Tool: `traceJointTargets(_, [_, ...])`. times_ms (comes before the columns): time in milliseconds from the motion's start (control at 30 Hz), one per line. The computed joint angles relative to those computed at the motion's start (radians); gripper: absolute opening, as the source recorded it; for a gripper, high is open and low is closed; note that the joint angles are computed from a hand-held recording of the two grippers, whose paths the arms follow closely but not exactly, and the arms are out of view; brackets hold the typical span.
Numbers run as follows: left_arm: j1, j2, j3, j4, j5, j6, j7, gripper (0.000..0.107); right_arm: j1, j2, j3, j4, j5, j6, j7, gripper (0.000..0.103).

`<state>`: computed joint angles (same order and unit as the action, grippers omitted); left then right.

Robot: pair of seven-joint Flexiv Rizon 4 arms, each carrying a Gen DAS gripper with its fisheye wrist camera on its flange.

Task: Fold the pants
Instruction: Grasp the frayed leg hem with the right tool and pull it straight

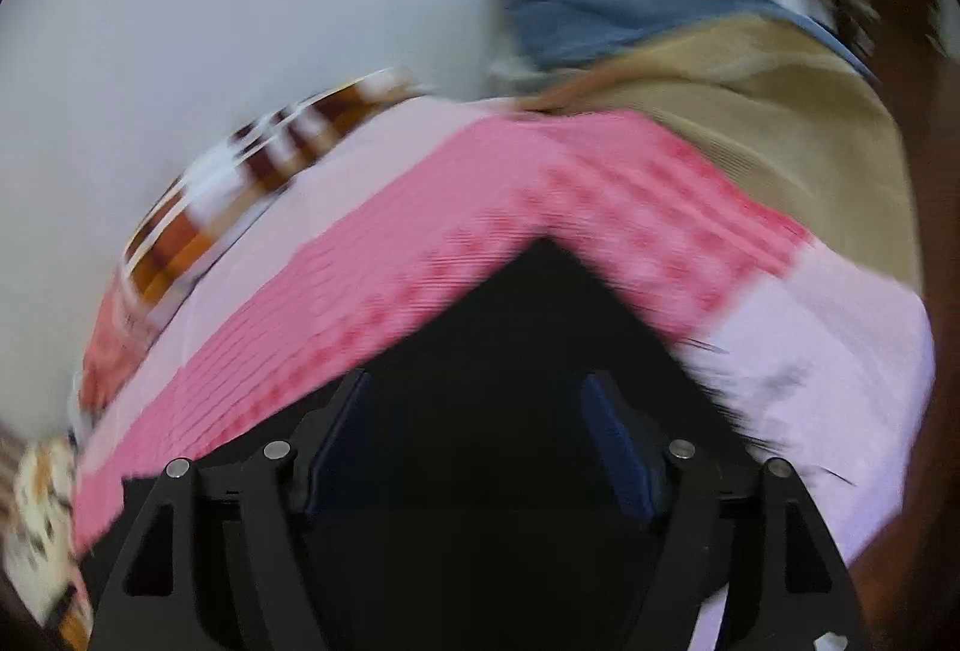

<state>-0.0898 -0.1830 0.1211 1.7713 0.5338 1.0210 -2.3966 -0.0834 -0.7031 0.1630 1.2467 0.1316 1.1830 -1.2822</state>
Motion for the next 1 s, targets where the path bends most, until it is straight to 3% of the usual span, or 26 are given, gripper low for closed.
traceJointTargets(133, [-0.007, 0.0, -0.006, 0.004, 0.029, 0.068, 0.008, 0.095, -0.088, 0.026, 0.036, 0.046, 0.075, -0.051, -0.014, 0.069])
traceJointTargets(300, [-0.02, -0.03, -0.017, -0.03, -0.014, 0.041, 0.055, 0.095, -0.149, 0.065, 0.049, 0.108, 0.166, -0.041, -0.053, 0.064])
traceJointTargets(433, [-0.032, -0.052, -0.025, -0.046, -0.072, 0.023, 0.091, 0.095, -0.248, 0.083, 0.114, 0.139, 0.34, -0.02, -0.074, 0.062])
traceJointTargets(633, [-0.057, -0.083, -0.032, -0.084, -0.121, -0.015, 0.144, 0.095, -0.398, 0.074, 0.247, 0.105, 0.627, -0.113, -0.283, 0.058])
traceJointTargets(800, [-0.082, -0.111, -0.039, -0.126, -0.153, -0.05, 0.18, 0.095, -0.4, 0.066, 0.245, 0.074, 0.728, -0.191, -0.367, 0.042])
traceJointTargets(1000, [-0.124, -0.13, -0.038, -0.171, -0.13, -0.102, 0.216, 0.095, -0.293, 0.098, 0.152, 0.084, 0.697, -0.192, -0.418, 0.018])
